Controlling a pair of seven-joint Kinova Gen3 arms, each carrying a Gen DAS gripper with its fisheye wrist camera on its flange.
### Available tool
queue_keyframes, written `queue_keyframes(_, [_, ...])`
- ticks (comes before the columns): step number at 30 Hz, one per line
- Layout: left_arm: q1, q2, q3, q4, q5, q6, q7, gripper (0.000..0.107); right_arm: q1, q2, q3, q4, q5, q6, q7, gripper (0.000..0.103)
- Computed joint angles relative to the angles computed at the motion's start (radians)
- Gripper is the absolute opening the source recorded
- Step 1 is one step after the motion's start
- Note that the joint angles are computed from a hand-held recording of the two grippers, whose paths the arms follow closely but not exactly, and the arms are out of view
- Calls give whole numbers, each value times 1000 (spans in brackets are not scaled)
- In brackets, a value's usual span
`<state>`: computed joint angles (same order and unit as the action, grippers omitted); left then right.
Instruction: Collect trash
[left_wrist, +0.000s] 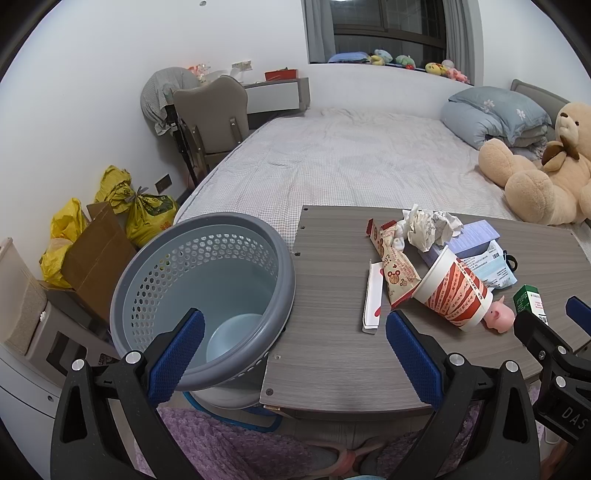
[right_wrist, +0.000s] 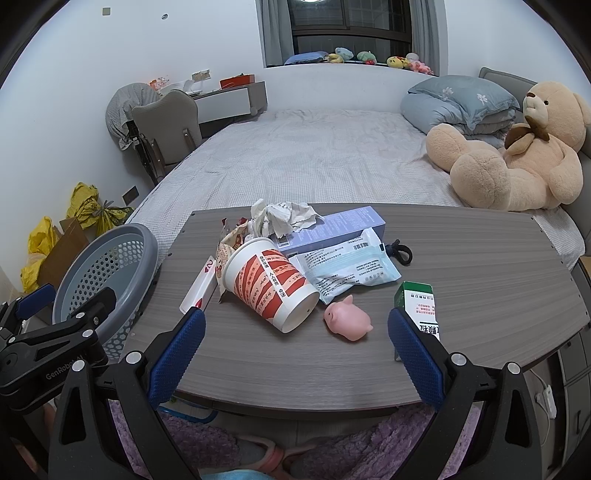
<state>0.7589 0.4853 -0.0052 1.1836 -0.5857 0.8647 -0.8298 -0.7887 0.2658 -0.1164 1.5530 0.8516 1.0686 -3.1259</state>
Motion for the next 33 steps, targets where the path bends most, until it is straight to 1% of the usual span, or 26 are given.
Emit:
queue_keyframes(11, [2,1,0,-1,-1,3,0,97,0,-1,0,1,0,-1,-2,95])
queue_keyframes(19, [-7,6,5,-10,9,13,-12,97,6,-11,-4,22,3,-22,-17,95])
queue_keyframes(24, [-12,24,6,-39,27,31,-28,97,37,-35,-6,69,-18,-81,-13,95])
queue_keyframes(28, [-9,49,9,-72,46,52,-40,97,70,-70,-7,134,-27,-136,-31,95])
queue_keyframes(33, [-7,87,10,-121,74,76,-72,97,103,-87,-13,182,-30,-134,-49,95])
